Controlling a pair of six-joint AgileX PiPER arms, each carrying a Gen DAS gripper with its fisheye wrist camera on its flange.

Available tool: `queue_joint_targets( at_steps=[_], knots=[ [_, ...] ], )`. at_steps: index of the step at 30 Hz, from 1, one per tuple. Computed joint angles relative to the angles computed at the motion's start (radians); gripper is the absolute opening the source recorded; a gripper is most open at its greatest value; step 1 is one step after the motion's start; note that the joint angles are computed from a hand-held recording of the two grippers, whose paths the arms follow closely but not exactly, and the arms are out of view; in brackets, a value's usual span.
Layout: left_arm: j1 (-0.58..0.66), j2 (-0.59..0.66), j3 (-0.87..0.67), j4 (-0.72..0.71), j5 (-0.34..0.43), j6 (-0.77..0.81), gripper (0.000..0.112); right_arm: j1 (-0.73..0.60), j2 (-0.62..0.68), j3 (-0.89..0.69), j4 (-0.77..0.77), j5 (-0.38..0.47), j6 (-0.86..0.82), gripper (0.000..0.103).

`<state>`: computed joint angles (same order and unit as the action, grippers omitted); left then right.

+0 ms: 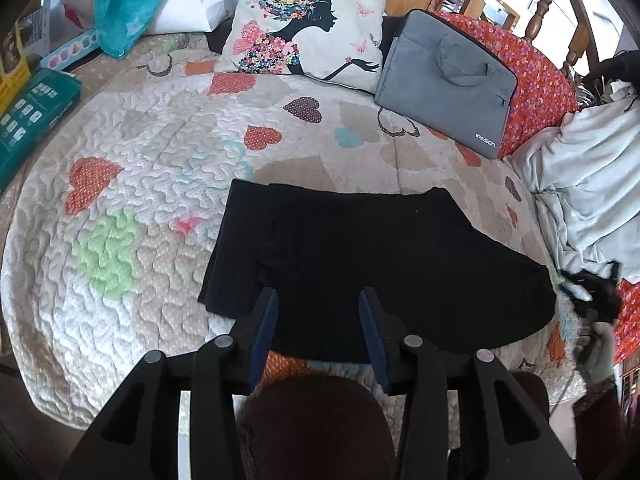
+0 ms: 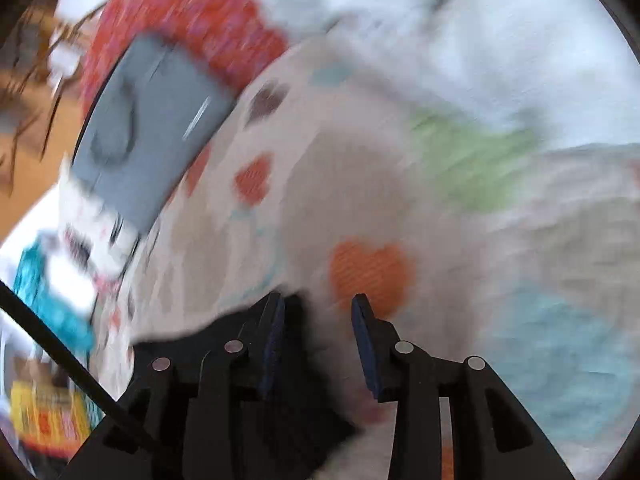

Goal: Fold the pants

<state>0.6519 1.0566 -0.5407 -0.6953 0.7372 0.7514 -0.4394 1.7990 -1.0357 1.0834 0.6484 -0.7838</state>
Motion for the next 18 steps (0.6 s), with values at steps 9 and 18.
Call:
queue_joint_targets(
  at_steps=[9, 18],
  knots=[
    [-0.062, 0.358, -0.159, -0.241, -0.079, 0.160, 0.041, 0.331, -0.098, -0.162, -0.105, 0.220, 0.067, 0.041],
    [0.041, 0.702, -0.323, -0.465, -0.003, 0.341, 0.037, 0.719, 0.389, -0.684, -0.117, 0.335, 0.351, 0.041]
  ],
)
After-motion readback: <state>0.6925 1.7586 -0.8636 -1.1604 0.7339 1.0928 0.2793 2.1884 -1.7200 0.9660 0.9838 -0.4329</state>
